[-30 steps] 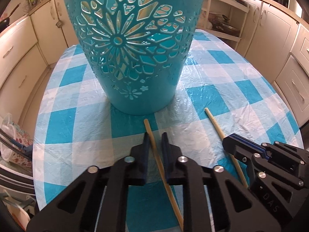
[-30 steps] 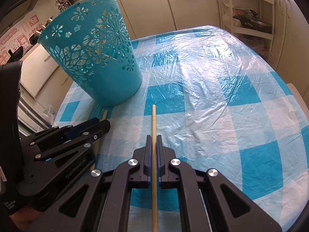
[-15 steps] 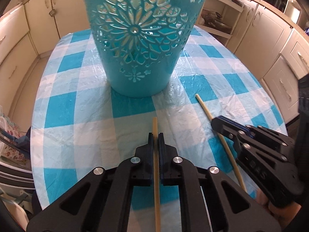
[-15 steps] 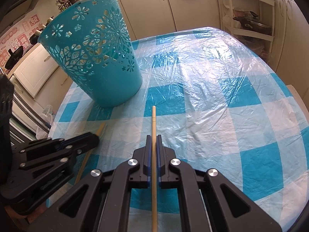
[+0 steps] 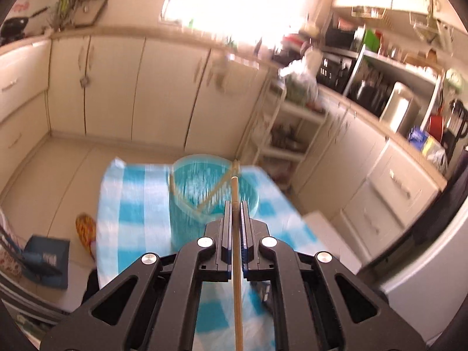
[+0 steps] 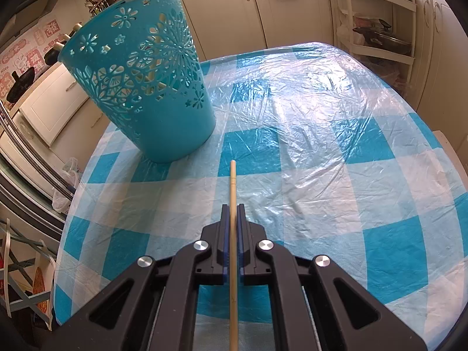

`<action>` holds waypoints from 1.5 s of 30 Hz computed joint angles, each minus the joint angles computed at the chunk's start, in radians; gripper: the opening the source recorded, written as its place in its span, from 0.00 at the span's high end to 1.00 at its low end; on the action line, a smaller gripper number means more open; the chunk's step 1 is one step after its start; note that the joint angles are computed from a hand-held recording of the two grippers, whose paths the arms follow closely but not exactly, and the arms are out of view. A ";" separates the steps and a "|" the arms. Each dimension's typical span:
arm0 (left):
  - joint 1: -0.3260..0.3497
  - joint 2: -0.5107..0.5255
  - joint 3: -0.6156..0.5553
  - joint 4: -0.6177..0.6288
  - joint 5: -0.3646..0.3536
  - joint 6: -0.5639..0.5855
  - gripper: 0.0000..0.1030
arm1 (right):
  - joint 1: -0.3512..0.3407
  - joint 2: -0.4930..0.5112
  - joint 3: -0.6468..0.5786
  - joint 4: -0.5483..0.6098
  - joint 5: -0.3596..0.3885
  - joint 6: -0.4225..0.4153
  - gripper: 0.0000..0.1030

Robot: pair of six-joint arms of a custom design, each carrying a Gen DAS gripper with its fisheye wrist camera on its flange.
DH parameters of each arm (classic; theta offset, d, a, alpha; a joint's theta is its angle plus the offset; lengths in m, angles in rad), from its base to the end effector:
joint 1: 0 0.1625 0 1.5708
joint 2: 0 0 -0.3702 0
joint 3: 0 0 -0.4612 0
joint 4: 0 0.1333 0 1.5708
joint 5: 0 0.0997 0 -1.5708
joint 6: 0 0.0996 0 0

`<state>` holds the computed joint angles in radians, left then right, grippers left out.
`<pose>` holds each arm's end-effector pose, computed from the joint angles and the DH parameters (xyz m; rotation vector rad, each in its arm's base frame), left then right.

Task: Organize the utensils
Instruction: 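Lift the chopstick with the left tool into the basket and open, then move the left tool back down beside the basket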

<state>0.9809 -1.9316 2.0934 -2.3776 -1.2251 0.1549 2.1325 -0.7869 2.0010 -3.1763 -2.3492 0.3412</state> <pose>-0.1173 -0.4756 0.4196 0.8589 2.6437 -1.0100 0.3421 -0.4247 -0.0350 0.0720 -2.4699 0.8800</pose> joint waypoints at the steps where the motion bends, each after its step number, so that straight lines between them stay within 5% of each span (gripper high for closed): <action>1: -0.004 0.023 -0.012 -0.058 -0.005 0.003 0.95 | 0.000 0.000 0.000 0.000 0.000 0.000 0.95; 15: -0.018 0.417 -0.143 -0.769 0.123 0.167 0.95 | -0.009 -0.011 0.013 -0.020 0.025 0.003 0.95; 22: 0.026 0.510 -0.158 -0.838 0.149 0.203 0.95 | -0.014 -0.018 0.020 -0.025 0.034 0.000 0.95; 32: 0.034 0.467 -0.108 -0.709 0.188 0.269 0.95 | -0.015 -0.019 0.021 -0.026 0.034 -0.004 0.95; 34: 0.033 0.441 -0.091 -0.677 0.204 0.273 0.89 | -0.014 -0.018 0.020 -0.027 0.034 -0.002 0.95; 39: 0.025 0.342 -0.020 -0.716 0.262 0.270 0.37 | -0.025 -0.030 0.036 -0.049 0.068 -0.009 0.91; 45: 0.057 0.161 0.118 -0.656 0.332 0.244 0.16 | -0.013 -0.018 0.017 -0.025 0.050 -0.026 0.86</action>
<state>1.0384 -1.7706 2.2118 -3.0339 -0.8927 0.3985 2.1199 -0.8049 2.0185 -3.2010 -2.2990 0.3149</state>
